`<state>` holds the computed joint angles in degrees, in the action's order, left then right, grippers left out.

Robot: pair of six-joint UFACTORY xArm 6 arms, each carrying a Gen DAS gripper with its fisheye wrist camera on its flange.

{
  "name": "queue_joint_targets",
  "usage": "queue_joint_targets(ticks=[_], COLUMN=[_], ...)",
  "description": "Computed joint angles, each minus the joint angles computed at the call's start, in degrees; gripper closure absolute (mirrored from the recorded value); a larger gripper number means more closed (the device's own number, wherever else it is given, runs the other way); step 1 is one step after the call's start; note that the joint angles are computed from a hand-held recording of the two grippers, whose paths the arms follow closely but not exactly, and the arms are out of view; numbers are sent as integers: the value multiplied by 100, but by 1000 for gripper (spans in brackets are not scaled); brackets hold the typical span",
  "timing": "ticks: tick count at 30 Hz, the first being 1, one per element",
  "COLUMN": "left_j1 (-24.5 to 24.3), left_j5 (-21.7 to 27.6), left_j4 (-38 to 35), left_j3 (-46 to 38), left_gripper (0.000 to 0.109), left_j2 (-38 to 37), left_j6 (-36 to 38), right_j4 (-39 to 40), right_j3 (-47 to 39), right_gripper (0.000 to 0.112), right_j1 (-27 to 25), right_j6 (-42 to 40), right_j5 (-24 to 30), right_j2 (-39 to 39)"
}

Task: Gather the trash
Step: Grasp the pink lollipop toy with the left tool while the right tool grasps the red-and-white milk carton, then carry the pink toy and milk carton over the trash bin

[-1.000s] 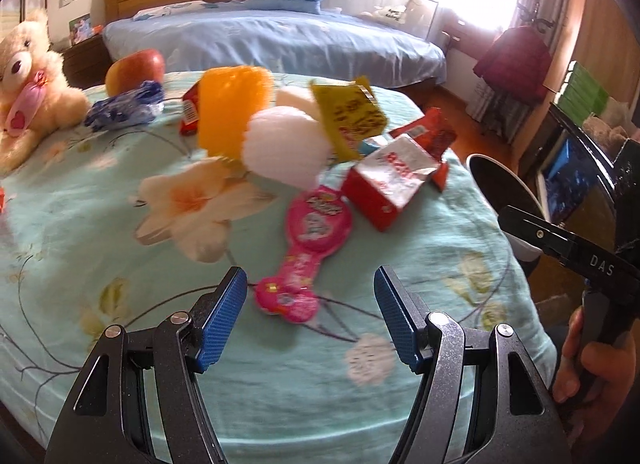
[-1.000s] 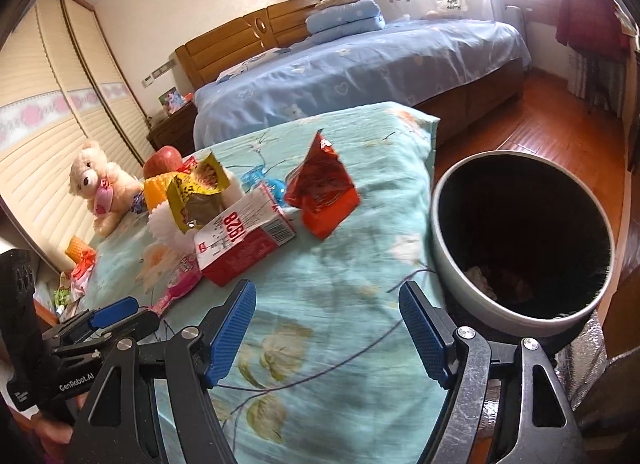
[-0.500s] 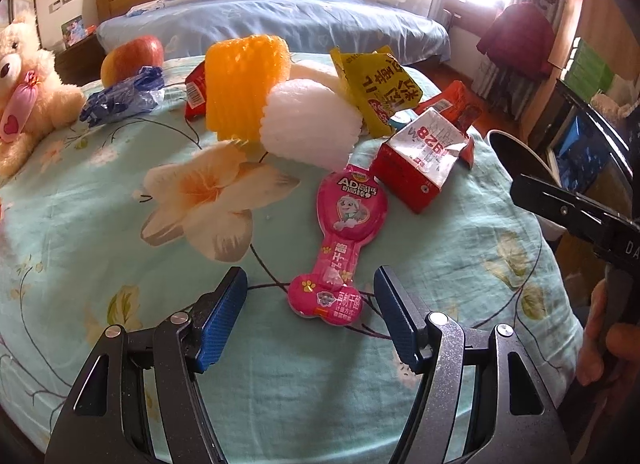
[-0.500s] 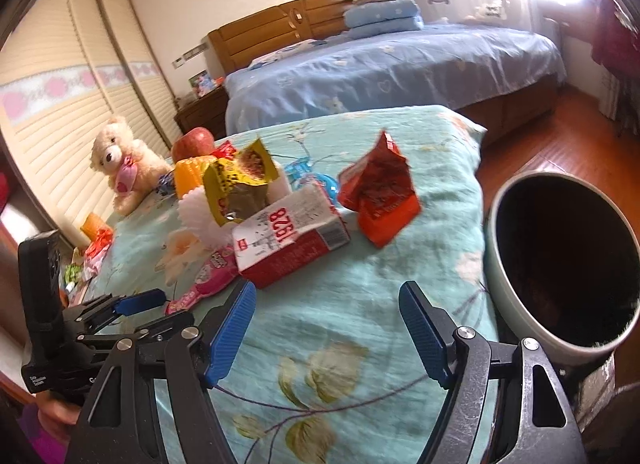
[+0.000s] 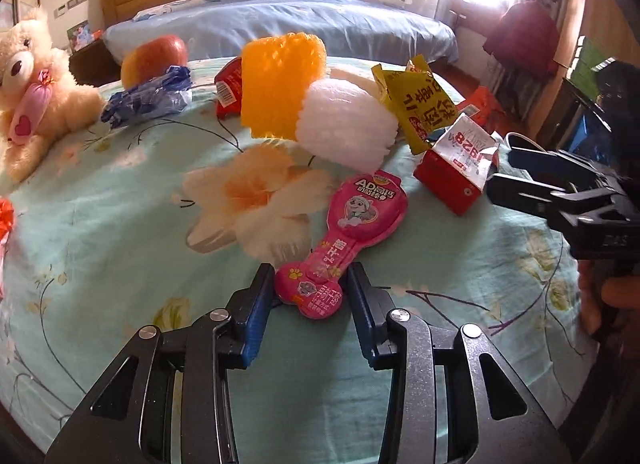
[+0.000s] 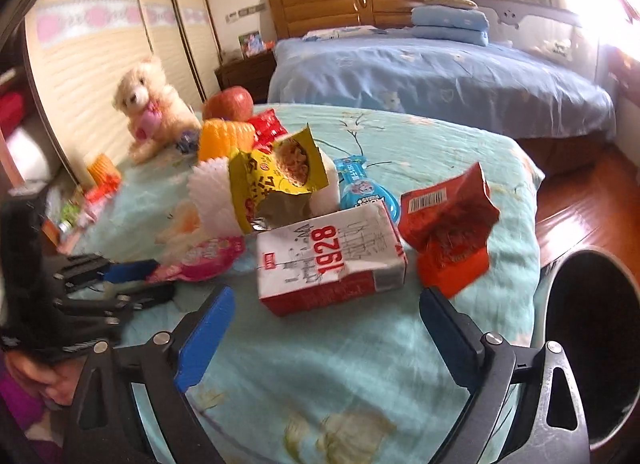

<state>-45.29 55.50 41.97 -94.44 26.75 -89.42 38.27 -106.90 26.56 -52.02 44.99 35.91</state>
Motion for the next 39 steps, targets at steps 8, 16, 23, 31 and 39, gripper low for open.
queue_joint_targets(ticks=[8, 16, 23, 31, 39], left_j1=[69, 8, -139, -248, -283], left_j5=[-89, -225, -351, -414, -288], left_j4=[-41, 97, 198, 79, -203], left_j3=[-211, -69, -331, -1175, -2407], left_gripper=[57, 75, 75, 75, 75], left_j2=[171, 69, 224, 760, 1540], left_j6=[414, 41, -25, 430, 1095], right_j4=[-650, -177, 244, 525, 575], right_j3=[-738, -353, 698, 1377, 1559], right_gripper=[20, 22, 22, 22, 22], right_j1=[98, -100, -246, -539, -857], right_j6=[460, 578, 385, 421, 648], right_j5=[246, 179, -197, -506, -678], right_j2=[545, 232, -477, -921, -1045])
